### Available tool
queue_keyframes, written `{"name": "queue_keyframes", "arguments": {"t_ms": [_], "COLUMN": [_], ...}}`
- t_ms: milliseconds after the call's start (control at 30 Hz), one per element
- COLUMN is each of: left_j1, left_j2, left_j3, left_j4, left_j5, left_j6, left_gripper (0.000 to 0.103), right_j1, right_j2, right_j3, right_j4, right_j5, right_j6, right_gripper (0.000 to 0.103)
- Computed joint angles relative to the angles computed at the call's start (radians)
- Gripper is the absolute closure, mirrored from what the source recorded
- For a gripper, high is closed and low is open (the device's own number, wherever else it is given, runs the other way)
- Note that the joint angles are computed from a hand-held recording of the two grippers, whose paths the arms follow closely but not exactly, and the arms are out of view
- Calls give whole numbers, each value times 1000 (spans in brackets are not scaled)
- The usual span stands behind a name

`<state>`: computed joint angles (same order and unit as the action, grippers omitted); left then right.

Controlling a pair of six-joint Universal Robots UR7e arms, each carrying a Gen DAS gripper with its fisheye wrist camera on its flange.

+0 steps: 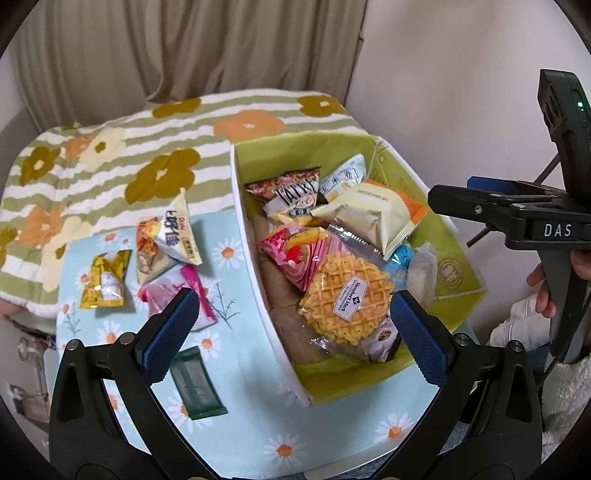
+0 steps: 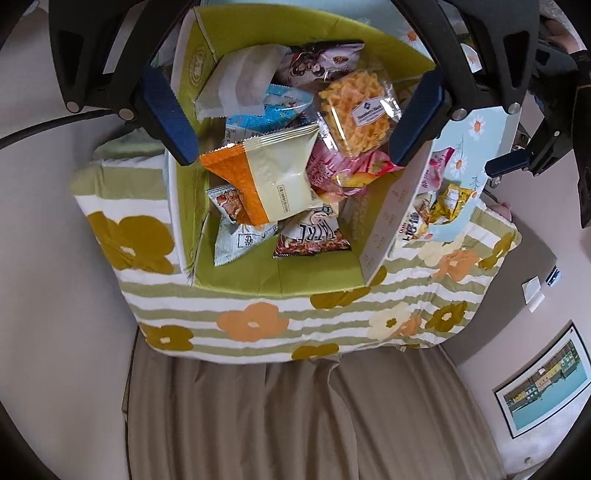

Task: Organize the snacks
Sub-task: 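Move both tools back over the gold bag and pink bag on the tray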

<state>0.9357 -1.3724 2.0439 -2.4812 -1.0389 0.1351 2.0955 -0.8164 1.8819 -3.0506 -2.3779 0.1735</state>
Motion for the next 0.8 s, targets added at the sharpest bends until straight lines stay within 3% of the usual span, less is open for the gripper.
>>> {"name": "queue_keyframes", "arguments": {"t_ms": [433, 633, 800], "left_j1": [-49, 1, 88], "left_j2": [-194, -261, -267], "left_j3": [94, 72, 8], "left_j4": [-4, 9, 10], "left_j5": [108, 145, 134], "left_j6": [-62, -59, 3], "left_gripper": [0, 0, 0], "right_j1": [95, 122, 135], "right_j2": [30, 98, 185], "right_j3": [-32, -111, -213], "right_j4": [-69, -54, -17], "right_j5": [9, 40, 48], "right_j6": [-96, -129, -122], "right_gripper": [0, 0, 0]}}
